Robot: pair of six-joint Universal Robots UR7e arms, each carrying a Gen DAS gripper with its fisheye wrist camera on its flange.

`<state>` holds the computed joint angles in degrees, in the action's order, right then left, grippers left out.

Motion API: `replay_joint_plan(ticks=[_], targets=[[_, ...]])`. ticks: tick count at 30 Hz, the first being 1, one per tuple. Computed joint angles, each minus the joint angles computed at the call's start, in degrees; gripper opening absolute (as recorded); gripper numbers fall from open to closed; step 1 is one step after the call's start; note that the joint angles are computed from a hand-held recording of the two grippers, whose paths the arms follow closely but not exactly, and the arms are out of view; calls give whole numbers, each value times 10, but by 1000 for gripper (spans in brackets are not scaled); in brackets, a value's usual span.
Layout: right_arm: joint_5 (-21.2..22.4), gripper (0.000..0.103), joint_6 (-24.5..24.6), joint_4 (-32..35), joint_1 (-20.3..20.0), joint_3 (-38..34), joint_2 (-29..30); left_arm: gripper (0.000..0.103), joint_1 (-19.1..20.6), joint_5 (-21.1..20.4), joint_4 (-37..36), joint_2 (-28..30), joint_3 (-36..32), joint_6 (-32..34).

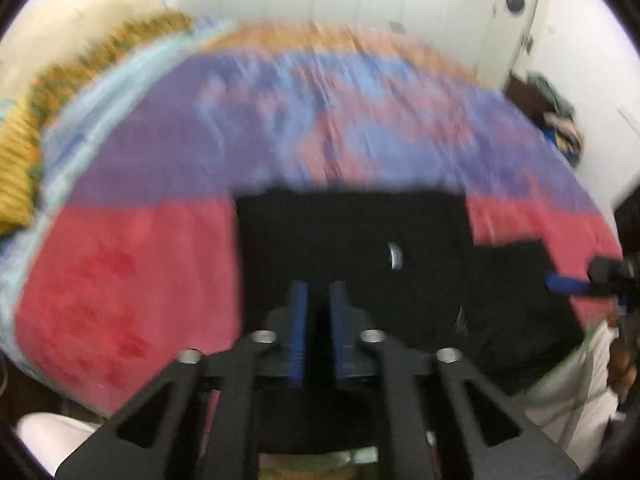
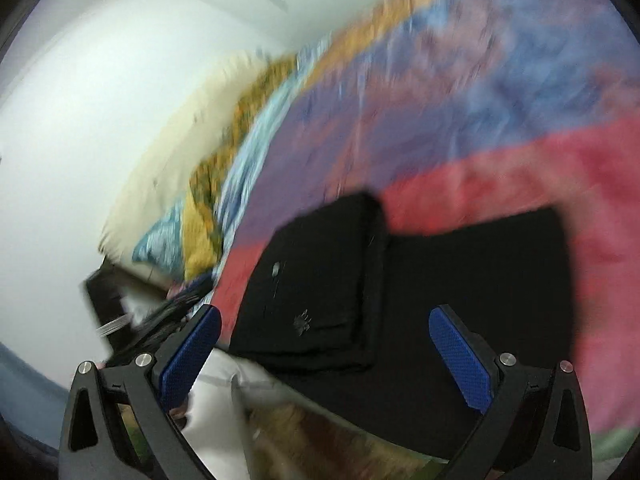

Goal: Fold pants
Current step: 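Fold the waistband end over the folded hem with the left gripper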

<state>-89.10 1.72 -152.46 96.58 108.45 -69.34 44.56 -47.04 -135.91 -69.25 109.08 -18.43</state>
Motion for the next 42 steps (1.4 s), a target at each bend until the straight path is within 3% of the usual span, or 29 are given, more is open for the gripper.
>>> replay_joint_plan(ticks=[2, 4, 5, 9, 11, 14, 16, 18, 20, 23, 25, 27, 34, 40, 42], targets=[[-9, 103, 23, 80, -6, -49, 39, 4, -3, -3, -13, 14, 21, 19], [11, 93, 38, 125, -19, -74, 60, 4, -12, 5, -33, 21, 42, 44], [19, 84, 38, 142, -23, -84, 70, 4, -15, 15, -46, 19, 52, 50], [-29, 62, 15, 183, -15, -129, 101, 4, -7, -8, -50, 8, 52, 42], [-36, 61, 11, 191, -14, -142, 110, 4, 1, -17, -65, 10, 53, 46], [5, 69, 13, 198, -23, -148, 119, 4, 3, -10, -80, 19, 55, 57], [8, 69, 1, 199, -19, -152, 125, 4, 3, -8, -88, 19, 58, 61], [-31, 36, -13, 174, -4, -148, 129, 4, 3, -5, -98, 18, 60, 64], [-57, 29, -29, 135, 12, -134, 131, 6, 1, -1, -90, 13, 59, 64], [-42, 21, -36, 96, 20, -112, 111, 22, -7, 0, -42, -5, 43, 40], [-14, 20, -32, 69, 21, -93, 89, 46, -18, 1, -60, -31, 46, 36], [2, 19, -30, 57, 25, -81, 67, 57, -27, 6, -83, -53, 51, 31], [39, 19, -25, 58, 14, -43, -24, 57, -31, 14, -87, -92, 37, -13], [20, 15, -16, 59, -19, 5, -107, 57, -30, 8, -70, -69, 31, -17], [19, 0, -11, 52, -44, 30, -133, 57, -32, 0, -66, -63, 31, -15]])
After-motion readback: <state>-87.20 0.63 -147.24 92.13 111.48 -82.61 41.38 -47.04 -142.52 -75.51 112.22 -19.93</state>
